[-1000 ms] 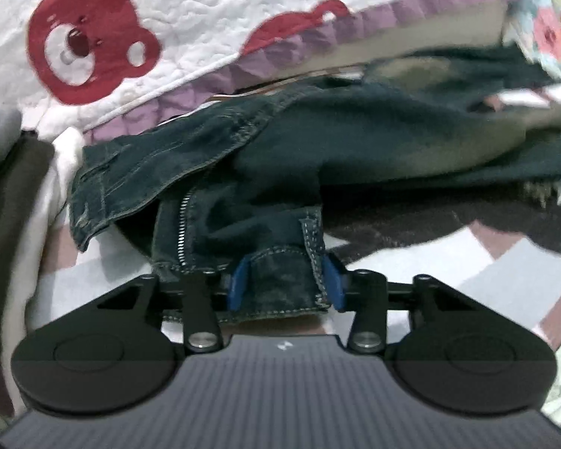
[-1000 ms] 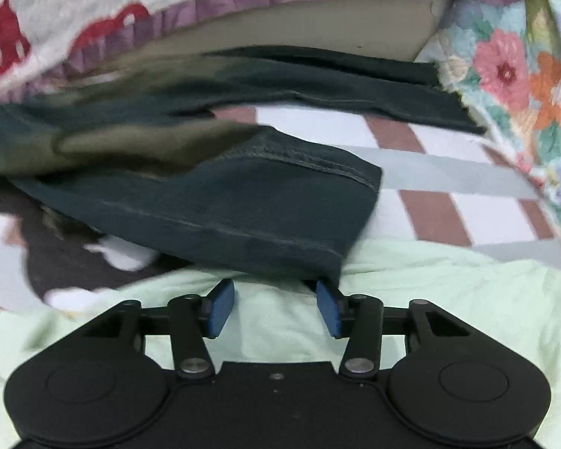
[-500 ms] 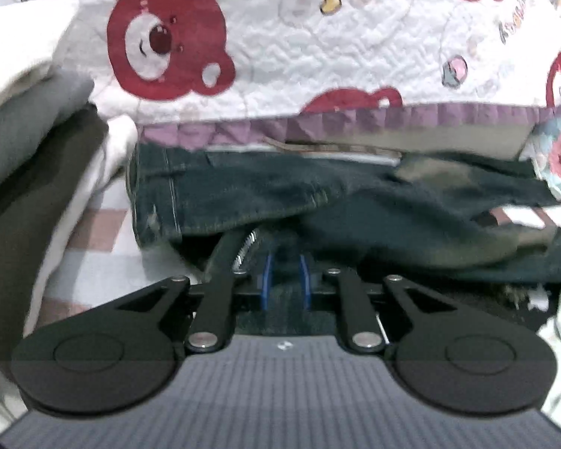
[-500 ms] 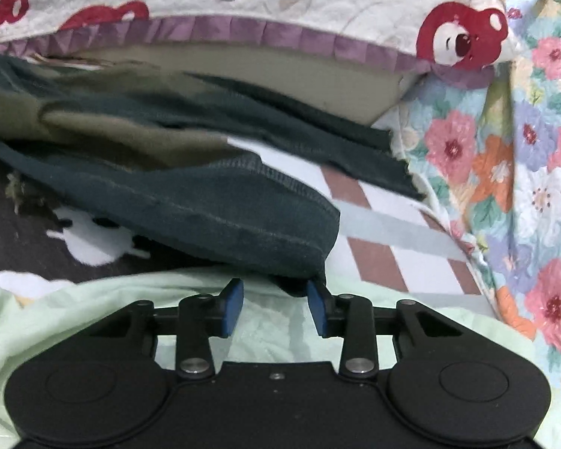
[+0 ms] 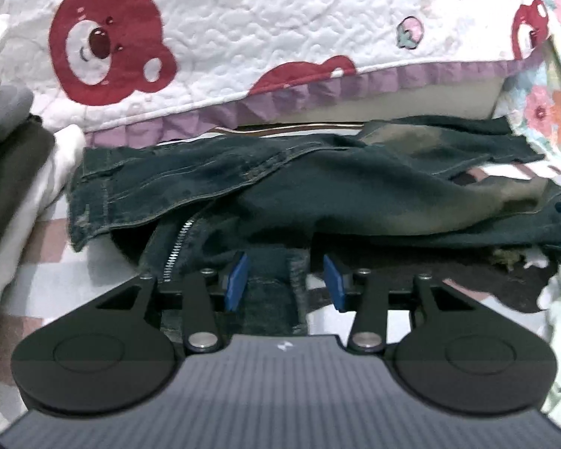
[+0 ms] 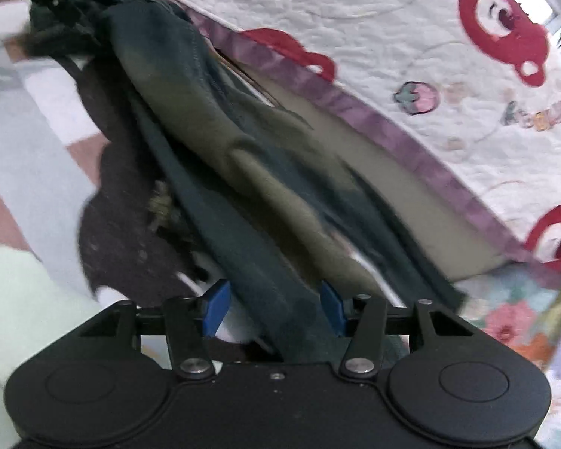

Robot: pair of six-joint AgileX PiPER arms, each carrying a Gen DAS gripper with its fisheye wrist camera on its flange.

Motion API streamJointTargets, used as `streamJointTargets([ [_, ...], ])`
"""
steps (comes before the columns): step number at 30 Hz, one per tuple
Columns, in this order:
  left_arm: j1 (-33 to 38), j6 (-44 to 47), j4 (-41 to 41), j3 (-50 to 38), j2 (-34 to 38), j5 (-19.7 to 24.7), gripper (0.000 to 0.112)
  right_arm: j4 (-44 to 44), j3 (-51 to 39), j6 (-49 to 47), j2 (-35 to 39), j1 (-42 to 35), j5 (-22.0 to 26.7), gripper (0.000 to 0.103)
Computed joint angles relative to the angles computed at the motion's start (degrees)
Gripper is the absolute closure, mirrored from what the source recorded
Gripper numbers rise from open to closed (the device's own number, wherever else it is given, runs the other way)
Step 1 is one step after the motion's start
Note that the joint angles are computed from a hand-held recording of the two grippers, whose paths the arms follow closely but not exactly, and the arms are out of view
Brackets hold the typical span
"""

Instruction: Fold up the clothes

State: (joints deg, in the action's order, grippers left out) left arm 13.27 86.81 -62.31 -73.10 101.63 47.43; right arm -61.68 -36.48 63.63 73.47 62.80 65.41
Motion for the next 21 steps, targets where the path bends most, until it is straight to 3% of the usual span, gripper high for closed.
streamJointTargets([
  [3, -0.18, -4.35, 3.40, -2.29, 1.83, 0.33, 0.067, 0.51, -0.40, -4.28, 0.94, -4.02, -4.18, 0.048],
  [5, 1.14, -7.15, 3.71, -4.78, 4.01, 4.37, 0.064, 1.08, -0.73, -7.06, 1.81, -6.67, -6.65, 0.053],
  [6, 1.62, -8.08, 3.67, -5.50, 4.62, 5.31, 0.064, -0.38, -0.62, -6.20, 2.62, -6.36, -5.84, 0.061],
  [7, 1.75, -8.98, 4.09, -5.91, 4.83, 5.23, 0.064, -1.71, -0.57, -5.71, 3.33, -6.20, -5.12, 0.088],
  [8, 1.76, -9.67, 4.46, -6.03, 4.79, 4.66, 0.065, -2.94, -1.00, -7.52, 3.07, -7.34, -5.69, 0.099],
  [12, 2.41, -9.70, 3.66, -5.47, 3.68, 3.54, 0.066, -5.11, -6.45, -12.67, 0.46, -14.78, -8.83, 0.101],
  [15, 3.93, 1.72, -3.62, -1.13, 0.97, 6.36, 0.059, -0.89, -12.11, -13.06, -0.86, -22.44, -13.67, 0.101],
  [18, 1.69, 9.56, -5.78, 3.91, -2.55, 2.62, 0.055, 6.99, -17.87, -14.02, -0.86, -30.03, -18.58, 0.101],
  [21, -3.71, 8.78, -1.83, 5.92, -3.12, -7.08, 0.050, 12.96, -21.06, -14.67, 0.26, -34.84, -22.04, 0.100],
])
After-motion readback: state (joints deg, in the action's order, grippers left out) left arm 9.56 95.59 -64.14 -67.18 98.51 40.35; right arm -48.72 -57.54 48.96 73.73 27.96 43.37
